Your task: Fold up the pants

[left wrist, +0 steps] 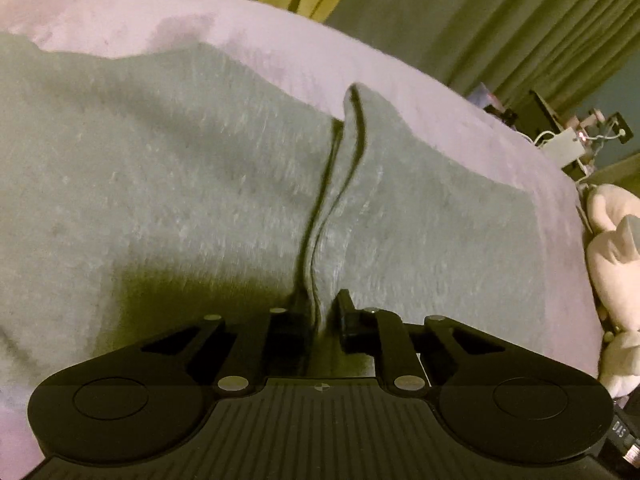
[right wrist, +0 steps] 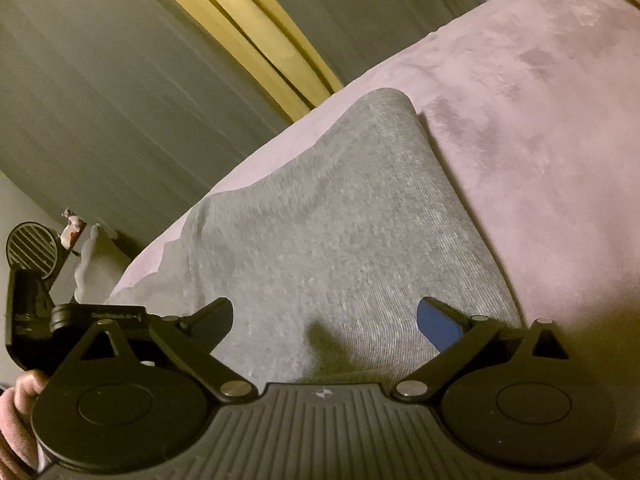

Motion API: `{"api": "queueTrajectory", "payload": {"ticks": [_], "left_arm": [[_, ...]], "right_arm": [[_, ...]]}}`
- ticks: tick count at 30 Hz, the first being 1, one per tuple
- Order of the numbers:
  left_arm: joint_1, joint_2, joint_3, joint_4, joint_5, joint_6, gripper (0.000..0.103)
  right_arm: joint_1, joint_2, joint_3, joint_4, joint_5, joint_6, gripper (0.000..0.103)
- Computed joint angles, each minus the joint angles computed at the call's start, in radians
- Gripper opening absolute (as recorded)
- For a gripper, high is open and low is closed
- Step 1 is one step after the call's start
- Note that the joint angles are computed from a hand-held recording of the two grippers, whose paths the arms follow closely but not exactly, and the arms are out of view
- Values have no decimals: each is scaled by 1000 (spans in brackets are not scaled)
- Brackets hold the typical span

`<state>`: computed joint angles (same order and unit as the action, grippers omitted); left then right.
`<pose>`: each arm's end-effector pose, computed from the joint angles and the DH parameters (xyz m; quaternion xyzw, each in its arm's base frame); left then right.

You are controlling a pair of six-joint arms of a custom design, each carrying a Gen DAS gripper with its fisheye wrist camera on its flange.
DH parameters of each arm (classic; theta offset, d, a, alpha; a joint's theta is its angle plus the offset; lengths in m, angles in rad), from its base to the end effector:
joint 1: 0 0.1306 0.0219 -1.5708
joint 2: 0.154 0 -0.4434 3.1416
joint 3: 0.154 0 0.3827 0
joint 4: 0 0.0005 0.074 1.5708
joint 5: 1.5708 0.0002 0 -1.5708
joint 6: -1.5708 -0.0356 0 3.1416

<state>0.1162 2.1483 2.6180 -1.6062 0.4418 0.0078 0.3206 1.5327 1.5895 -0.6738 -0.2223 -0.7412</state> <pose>0.7009 0.0660 0.5374 -0.0119 0.9539 -0.2023 0.2215 0.5138 0.1784 0.5297 0.1345 0.8741 0.3159 0.3435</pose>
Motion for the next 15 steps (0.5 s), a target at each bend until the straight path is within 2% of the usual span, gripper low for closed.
{"api": "queueTrajectory", "payload": {"ticks": [5, 7, 8, 10, 11, 13, 15], "left_arm": [[7, -8, 7, 4, -3, -21, 14], [3, -16, -9, 23, -33, -25, 12], [-1, -28, -35, 51, -94, -30, 5], [-13, -64, -121, 135, -255, -71, 3], [-11, -76, -155, 164, -293, -101, 4], [12, -101, -203, 198, -227, -89, 5], [28, -114, -227, 205, -202, -70, 10]], "right_arm": [[0, 2, 5, -10, -2, 24, 99], [5, 9, 20, -32, 9, 46, 99], [8, 14, 30, -47, 17, 60, 99], [14, 24, 49, -77, 34, 83, 99], [17, 28, 57, -88, 41, 93, 99], [22, 31, 65, -101, 53, 108, 99], [27, 32, 67, -106, 62, 114, 99]]}}
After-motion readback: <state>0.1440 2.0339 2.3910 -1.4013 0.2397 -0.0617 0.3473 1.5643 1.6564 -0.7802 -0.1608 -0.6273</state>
